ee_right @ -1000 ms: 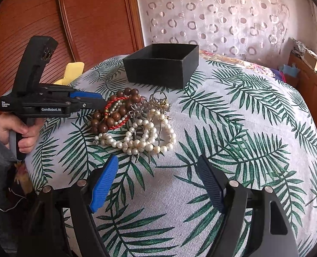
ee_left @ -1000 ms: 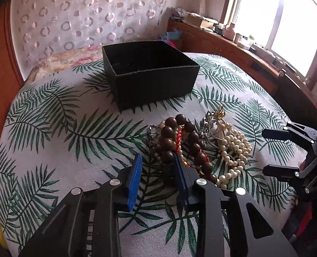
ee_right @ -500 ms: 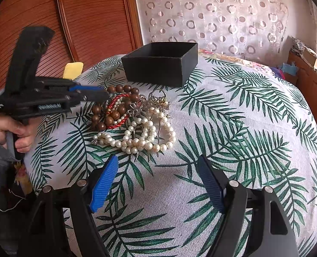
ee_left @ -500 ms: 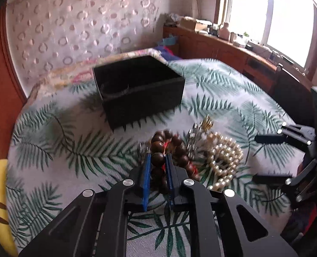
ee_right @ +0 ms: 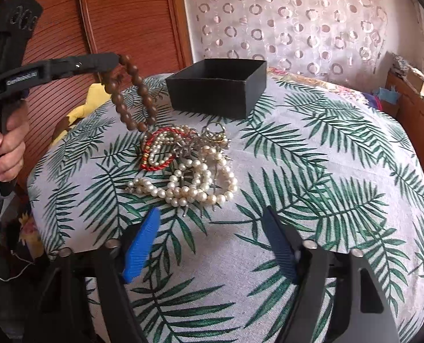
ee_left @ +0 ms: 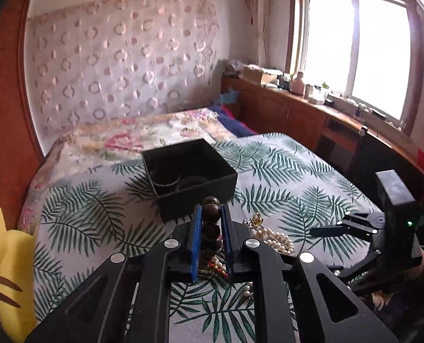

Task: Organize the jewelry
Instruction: 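Carry the bead bracelet toward the box with the left tool while the right grasps the gold ring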

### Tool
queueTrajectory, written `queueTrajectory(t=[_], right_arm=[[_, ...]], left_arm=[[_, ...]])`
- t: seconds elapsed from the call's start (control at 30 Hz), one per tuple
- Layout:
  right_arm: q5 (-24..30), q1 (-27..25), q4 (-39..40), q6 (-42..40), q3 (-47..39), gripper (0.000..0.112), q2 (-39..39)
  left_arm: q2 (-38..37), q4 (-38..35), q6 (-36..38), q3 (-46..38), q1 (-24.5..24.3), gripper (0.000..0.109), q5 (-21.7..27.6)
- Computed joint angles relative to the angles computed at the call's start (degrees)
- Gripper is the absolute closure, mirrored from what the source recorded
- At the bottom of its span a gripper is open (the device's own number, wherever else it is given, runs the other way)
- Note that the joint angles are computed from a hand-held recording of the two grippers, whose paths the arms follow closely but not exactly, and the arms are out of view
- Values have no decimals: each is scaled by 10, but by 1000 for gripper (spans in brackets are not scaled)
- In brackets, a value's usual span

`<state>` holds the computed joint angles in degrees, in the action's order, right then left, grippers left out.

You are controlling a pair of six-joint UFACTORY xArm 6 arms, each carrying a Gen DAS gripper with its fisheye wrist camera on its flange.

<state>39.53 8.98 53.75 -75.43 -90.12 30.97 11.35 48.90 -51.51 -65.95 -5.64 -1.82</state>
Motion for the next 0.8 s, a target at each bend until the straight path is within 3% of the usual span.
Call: queueTrajectory(t=[0.2, 0.47, 0.63, 0.8], right_arm=[[31, 5, -13, 16, -67, 59, 34], [65, 18, -79, 107, -233, 63, 140], [88, 23, -97, 149, -303, 72, 186], [78, 31, -103, 151, -299, 82, 187]], left_arm=[[-22, 154, -167, 11, 25, 96, -20], [-29, 288, -316, 11, 45, 96, -30], [-29, 311, -341, 12, 51, 96, -35], [-30, 330, -360, 11, 52, 96, -37]])
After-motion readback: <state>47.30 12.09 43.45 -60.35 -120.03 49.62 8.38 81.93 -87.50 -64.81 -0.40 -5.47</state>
